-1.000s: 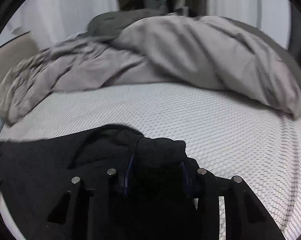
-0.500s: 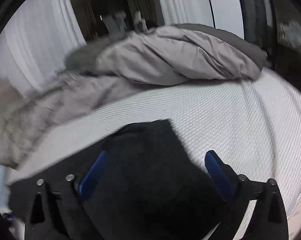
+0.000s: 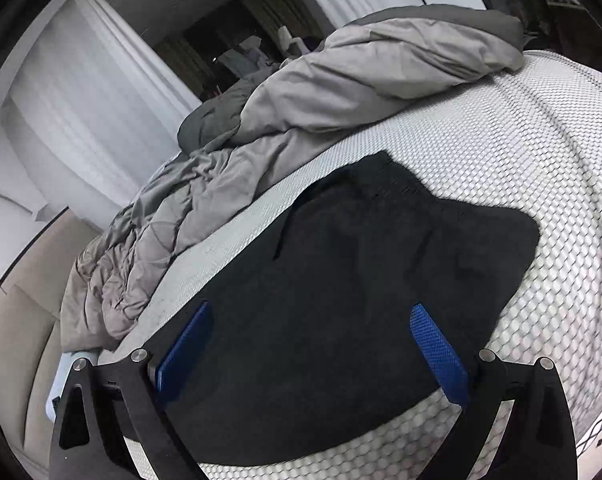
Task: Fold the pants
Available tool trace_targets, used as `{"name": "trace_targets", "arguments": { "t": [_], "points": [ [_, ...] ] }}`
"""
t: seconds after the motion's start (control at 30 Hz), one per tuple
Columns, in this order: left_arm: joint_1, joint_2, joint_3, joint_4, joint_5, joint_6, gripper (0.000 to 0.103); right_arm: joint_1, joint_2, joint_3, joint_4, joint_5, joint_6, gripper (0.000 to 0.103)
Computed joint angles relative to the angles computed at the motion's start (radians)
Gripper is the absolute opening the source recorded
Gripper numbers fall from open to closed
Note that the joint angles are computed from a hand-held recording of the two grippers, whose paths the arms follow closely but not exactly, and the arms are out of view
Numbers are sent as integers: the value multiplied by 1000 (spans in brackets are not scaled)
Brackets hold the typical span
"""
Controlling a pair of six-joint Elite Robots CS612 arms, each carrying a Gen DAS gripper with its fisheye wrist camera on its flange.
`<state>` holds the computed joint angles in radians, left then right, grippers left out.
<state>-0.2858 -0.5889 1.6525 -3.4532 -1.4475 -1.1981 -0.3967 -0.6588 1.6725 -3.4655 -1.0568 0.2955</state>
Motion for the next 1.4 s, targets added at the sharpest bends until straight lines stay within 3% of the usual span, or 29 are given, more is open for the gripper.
{"name": "trace_targets", "arguments": {
  "t": [0.1, 0.23, 0.3, 0.33, 0.37, 0.43, 0.57, 0.63, 0.67, 0.7, 0.8, 0.9, 1.0, 1.07, 1.13, 1.2, 1.23, 1.3, 1.37, 1.4],
  "points": [
    [-16, -24, 37, -39, 69, 41, 1, -24, 17, -7, -36, -26, 107, 100],
    [-63, -91, 150, -74, 243, 100, 1, -70, 22, 8, -85, -30, 235, 100],
    [-86, -123, 212, -64, 315, 91, 1, -91, 25, 12, -78, -9, 277, 98],
    [-88, -130, 230, -61, 324, 79, 1, -103, 29, 10, -63, 32, 290, 94],
    [-85, -133, 240, -59, 315, 72, 1, -113, 40, 1, -49, 95, 303, 84],
    [-67, -128, 245, -60, 263, 50, 1, -119, 64, -31, -4, 204, 300, 80],
    [-46, -112, 248, -66, 204, -6, 1, -87, 87, -98, 139, 256, 193, 79],
    [-45, -107, 244, -66, 203, -14, 1, -52, 90, -124, 178, 147, 140, 65],
    [-44, -105, 242, -64, 202, -13, 1, -39, 89, -126, 174, 80, 143, 32],
    [-43, -103, 239, -63, 197, -16, 1, -31, 91, -130, 162, 35, 168, 20],
    [-38, -94, 236, -82, 178, -31, 1, -41, 85, -97, 31, 71, 250, 13],
    [-37, -92, 243, -96, 169, -28, 1, -42, 41, -36, 1, 12, 182, 10],
    [-45, -98, 236, -54, 187, -7, 2, -38, 31, -38, 180, -69, 143, 11],
    [-52, -108, 233, -21, 208, 0, 5, -48, 33, -42, 230, -38, 148, 13],
    [-64, -127, 239, 33, 261, -6, 11, -64, 18, -11, 165, -8, 193, 23],
    [-80, -149, 249, 92, 332, -22, 25, -71, 14, 10, 70, -34, 238, 50],
    [-87, -157, 255, 104, 363, -30, 30, -76, 14, 16, 38, -32, 252, 54],
    [-101, -171, 263, 132, 419, -61, 54, -87, 21, 10, 33, 5, 280, 56],
    [-108, -175, 261, 136, 432, -65, 66, -97, 41, -13, 68, 61, 302, 56],
    [-111, -174, 256, 134, 433, -56, 69, -97, 44, -20, 83, 66, 288, 48]
  ]
}}
